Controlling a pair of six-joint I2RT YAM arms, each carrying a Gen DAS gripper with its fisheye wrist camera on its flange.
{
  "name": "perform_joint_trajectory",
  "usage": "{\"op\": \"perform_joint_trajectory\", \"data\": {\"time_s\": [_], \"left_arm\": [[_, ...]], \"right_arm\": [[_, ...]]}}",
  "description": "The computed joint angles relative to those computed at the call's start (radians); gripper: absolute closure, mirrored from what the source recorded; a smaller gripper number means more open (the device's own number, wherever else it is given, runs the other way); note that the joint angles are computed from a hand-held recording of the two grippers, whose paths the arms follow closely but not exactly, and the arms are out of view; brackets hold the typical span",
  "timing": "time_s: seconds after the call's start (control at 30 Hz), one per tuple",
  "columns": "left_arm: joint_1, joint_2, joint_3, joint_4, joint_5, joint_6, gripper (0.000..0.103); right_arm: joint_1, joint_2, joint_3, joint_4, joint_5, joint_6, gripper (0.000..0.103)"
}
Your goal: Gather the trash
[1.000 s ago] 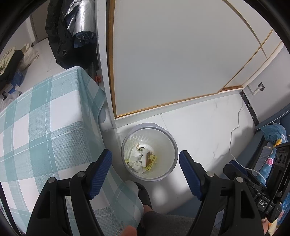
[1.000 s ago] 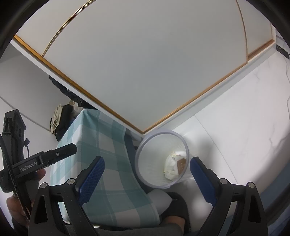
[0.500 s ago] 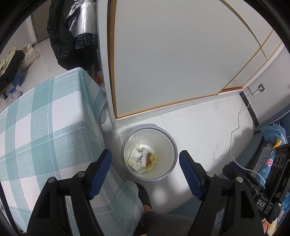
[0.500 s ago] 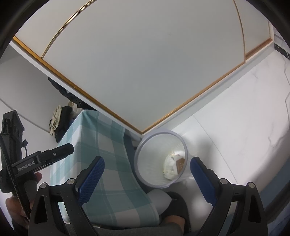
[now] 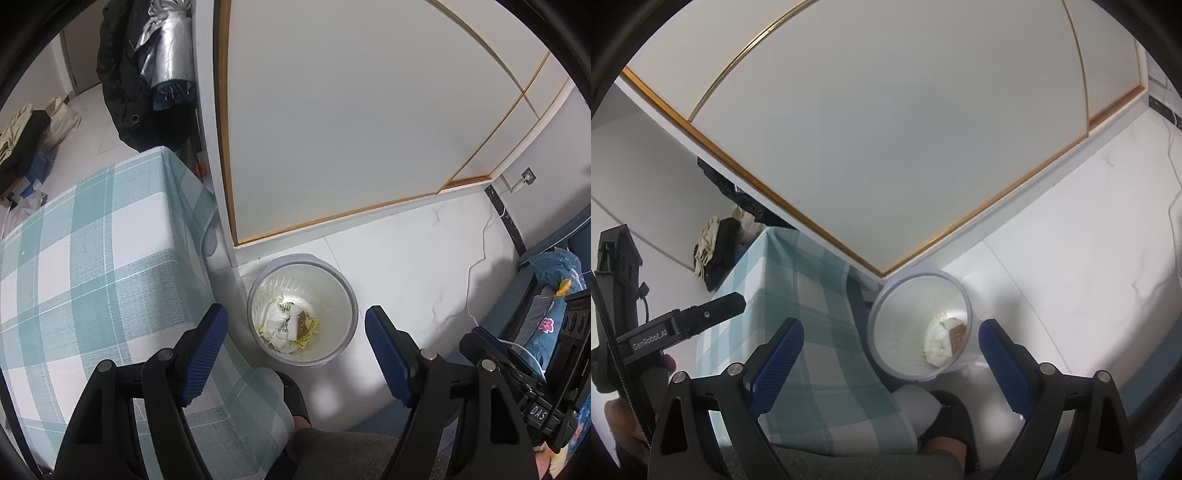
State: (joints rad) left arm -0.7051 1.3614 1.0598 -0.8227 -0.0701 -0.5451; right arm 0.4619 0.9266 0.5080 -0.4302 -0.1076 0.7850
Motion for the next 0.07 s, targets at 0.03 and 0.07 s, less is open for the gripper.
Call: {"op": "perform_joint_trajectory", "data": {"time_s": [0.03,0.07], "left_arm": [[-0.002,-0.011,-0.005,0.002,-0.005,-0.005,0.029],[-0.003,-0.021,-0.008,0.000,-0.011,-0.011,0.029]], "right_arm": [[0.007,-0.008,0.005,-0.011,0.007,0.004,0.007],[0.017,-0.016,0.015,-0.028,0.019,0.009,0.007]]}}
